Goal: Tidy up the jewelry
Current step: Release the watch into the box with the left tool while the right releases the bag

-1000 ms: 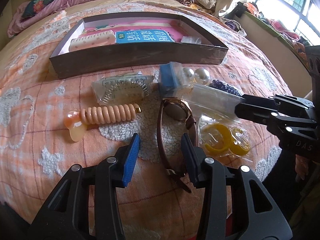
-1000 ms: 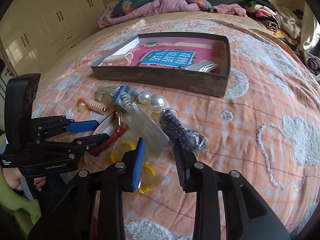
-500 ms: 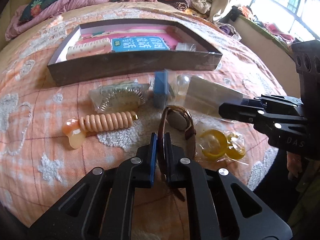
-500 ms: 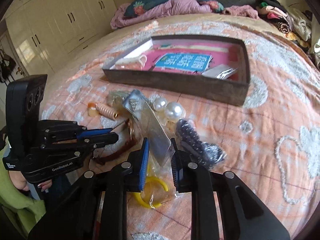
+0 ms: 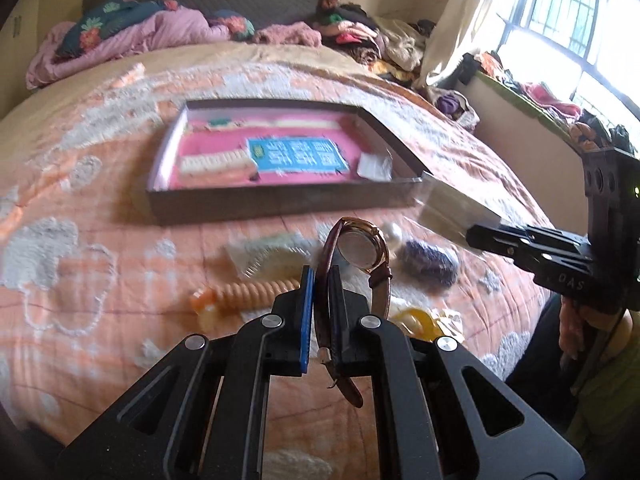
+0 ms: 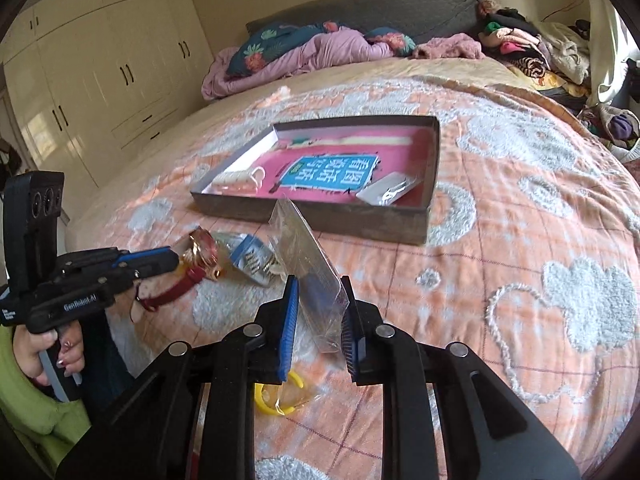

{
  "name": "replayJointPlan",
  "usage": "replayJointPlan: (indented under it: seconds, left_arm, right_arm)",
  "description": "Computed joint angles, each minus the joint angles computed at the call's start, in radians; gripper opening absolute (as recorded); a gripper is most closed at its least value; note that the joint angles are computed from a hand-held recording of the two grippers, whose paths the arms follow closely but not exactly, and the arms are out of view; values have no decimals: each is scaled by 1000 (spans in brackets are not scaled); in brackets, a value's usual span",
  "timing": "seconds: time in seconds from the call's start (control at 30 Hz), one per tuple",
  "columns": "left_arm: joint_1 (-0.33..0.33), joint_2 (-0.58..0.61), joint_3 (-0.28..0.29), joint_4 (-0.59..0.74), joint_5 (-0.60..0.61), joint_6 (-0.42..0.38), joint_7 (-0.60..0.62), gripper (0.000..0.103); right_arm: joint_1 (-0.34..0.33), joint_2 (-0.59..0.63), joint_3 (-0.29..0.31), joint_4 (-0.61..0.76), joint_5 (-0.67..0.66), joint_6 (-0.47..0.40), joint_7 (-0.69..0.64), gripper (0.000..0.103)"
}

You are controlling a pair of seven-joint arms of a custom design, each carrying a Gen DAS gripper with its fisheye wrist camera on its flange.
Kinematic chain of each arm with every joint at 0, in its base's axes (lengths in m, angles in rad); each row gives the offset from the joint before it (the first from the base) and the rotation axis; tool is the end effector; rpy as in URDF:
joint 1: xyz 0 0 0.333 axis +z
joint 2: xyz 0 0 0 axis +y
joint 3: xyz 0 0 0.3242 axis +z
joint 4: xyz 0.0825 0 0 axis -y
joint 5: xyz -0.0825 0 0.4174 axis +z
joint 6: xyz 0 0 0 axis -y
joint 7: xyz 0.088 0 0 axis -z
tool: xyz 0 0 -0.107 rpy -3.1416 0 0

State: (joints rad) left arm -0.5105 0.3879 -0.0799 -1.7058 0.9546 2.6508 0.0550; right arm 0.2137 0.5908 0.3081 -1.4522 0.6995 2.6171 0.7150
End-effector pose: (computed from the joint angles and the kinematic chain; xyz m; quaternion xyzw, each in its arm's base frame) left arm 0.5956 -0.4178 0.4122 -0.7126 0.5794 -0.3212 0.2308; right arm 0.7129 0.3332 0.4070 -0.8361 0.3596 -0.0290 0.4133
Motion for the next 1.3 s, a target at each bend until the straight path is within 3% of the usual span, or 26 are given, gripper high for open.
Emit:
replayJointPlan:
  seconds: [0.63, 1.3]
  left_arm:
    - [46, -18, 6, 23, 66, -37, -42, 2]
    - [61, 105, 48, 231, -35, -29, 133, 2]
  right_arm:
    - [24, 47, 4, 98, -36, 47, 27, 19]
    - [79, 219, -32, 394, -195, 40, 210, 19]
